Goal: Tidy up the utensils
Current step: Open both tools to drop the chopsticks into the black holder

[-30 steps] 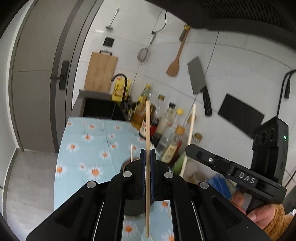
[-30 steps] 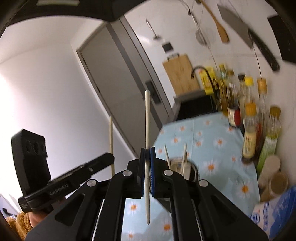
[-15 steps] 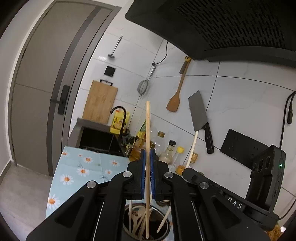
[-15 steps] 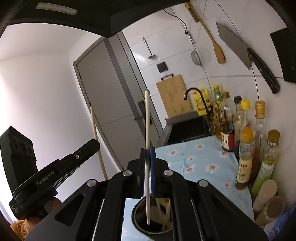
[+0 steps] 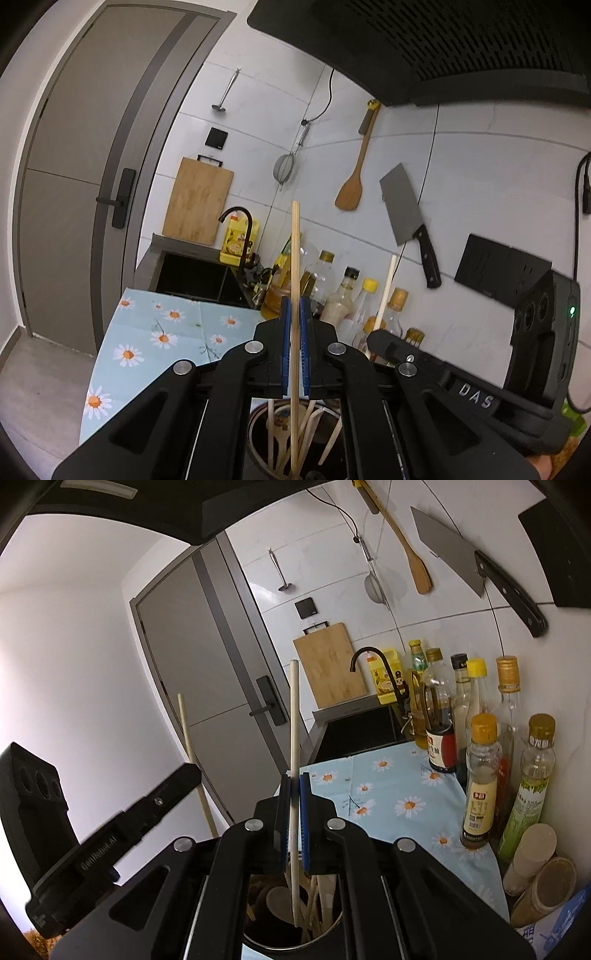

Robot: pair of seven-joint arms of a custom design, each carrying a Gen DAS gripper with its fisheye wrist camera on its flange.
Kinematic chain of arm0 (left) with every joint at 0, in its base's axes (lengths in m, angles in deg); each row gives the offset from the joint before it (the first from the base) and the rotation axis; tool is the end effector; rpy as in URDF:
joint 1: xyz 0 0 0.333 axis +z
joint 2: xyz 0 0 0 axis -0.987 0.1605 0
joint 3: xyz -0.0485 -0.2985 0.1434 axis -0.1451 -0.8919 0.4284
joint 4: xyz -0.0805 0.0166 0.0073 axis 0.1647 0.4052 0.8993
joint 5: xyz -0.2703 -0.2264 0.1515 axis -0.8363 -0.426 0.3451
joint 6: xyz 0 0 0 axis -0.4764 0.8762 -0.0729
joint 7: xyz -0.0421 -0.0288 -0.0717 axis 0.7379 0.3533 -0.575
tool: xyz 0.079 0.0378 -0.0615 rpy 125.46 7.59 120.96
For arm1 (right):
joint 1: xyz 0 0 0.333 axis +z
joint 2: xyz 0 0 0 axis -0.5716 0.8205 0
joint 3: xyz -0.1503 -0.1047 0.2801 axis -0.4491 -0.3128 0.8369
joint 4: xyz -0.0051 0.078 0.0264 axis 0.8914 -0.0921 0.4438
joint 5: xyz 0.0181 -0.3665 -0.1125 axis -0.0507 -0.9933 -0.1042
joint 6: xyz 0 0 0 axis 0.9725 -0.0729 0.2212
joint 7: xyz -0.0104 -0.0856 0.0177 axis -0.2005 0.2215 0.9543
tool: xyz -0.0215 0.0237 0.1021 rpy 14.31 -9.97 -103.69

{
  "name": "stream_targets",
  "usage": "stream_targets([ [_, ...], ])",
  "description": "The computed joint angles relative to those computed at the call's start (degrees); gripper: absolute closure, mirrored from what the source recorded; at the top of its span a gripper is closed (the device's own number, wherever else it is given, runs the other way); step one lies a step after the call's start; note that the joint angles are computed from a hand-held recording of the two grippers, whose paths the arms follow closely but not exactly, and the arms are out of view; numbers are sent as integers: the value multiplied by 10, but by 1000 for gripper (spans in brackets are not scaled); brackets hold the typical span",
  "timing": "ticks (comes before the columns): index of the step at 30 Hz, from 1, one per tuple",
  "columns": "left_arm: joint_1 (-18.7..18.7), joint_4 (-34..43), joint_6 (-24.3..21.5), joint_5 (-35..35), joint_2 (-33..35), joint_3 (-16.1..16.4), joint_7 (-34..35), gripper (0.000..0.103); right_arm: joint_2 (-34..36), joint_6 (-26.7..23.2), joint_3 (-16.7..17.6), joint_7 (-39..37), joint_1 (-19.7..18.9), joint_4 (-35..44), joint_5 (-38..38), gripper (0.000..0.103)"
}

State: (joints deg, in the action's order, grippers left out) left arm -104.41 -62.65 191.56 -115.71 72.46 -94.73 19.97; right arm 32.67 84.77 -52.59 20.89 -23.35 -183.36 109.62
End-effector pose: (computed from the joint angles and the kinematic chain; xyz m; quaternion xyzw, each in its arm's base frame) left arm 0.5378 -0.2599 0.5949 -0.5360 0.5349 -0.5822 0.2961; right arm 0.5814 0.0961 0.5940 -0.6033 0.5015 -0.1433 0.6033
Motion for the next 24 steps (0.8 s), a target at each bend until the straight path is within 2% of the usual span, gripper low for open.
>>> stream_targets([
  [1, -8, 2, -5, -19, 2, 4, 17, 99, 0, -4, 0, -5, 0, -2, 3, 97],
  [8, -10, -20, -16, -14, 0, 5, 11, 99, 0, 9, 4, -2, 5, -19, -15, 97],
  [11, -15, -26, -54, -36, -11, 9, 22, 99, -2, 10, 4, 7, 6, -25, -25, 97],
  [13, -8, -39, -55, -12, -17, 4, 0, 99, -5, 3, 3, 16, 6, -30, -37, 97],
  [15, -18, -40, -67, -27, -22, 12, 14, 99, -8, 2, 3, 18, 7, -35, -41, 97],
  [19, -34, -43, -84, -62, -33, 24, 41, 98, -17, -6, 0, 31, 7, -43, -43, 82],
  [21, -61, -35, -93, -128, -37, 43, 99, 87, -22, -5, -1, 18, 8, -46, -25, 82],
  [22, -57, -37, -96, -128, -40, 40, 97, 80, -26, -1, -1, 15, 8, -49, -22, 82],
  [24, -60, -41, -103, -149, -47, 41, 113, 80, -32, -6, -4, 18, 8, -54, -22, 82],
])
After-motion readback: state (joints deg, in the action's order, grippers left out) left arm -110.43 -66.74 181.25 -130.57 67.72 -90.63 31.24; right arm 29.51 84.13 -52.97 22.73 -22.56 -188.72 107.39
